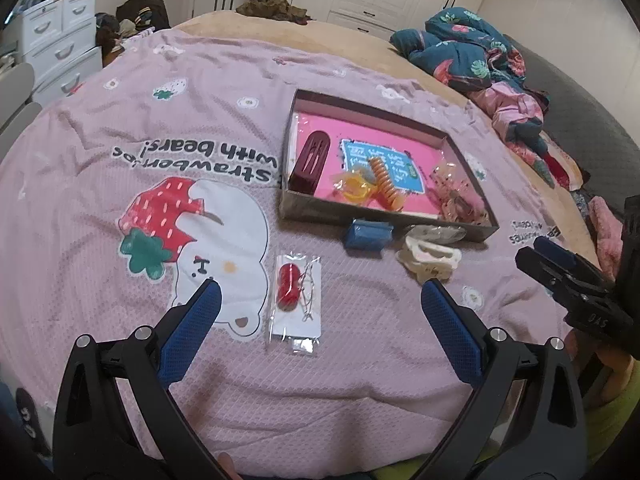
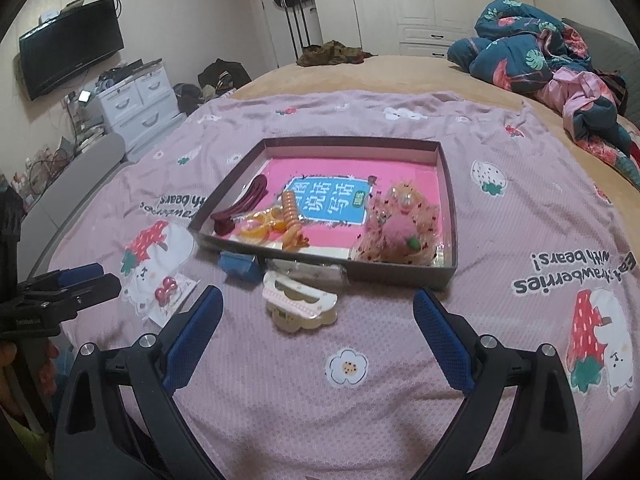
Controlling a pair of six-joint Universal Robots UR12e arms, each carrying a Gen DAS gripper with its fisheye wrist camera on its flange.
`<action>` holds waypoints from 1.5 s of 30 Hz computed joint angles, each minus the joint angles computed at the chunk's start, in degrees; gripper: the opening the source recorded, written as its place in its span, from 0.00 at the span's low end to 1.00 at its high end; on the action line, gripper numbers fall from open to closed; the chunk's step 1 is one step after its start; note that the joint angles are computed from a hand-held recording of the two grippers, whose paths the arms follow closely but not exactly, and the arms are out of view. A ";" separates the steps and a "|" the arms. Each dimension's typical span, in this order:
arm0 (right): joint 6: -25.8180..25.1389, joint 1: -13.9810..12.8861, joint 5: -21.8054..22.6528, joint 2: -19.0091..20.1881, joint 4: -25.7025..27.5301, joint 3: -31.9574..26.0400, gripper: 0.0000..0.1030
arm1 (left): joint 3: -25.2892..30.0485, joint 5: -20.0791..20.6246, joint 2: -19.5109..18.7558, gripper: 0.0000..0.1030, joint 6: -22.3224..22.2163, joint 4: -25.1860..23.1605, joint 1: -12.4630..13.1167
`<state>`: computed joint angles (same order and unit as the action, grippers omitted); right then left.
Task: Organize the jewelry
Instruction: 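Grasp the red bead earring packet with the left tool while the right tool grasps the white-pink claw clip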
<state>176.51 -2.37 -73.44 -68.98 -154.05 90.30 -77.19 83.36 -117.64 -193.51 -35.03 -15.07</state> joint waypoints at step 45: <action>0.91 2.12 -0.65 7.44 9.93 -6.59 0.65 | 4.20 -0.50 -5.22 0.56 3.91 -6.41 -0.20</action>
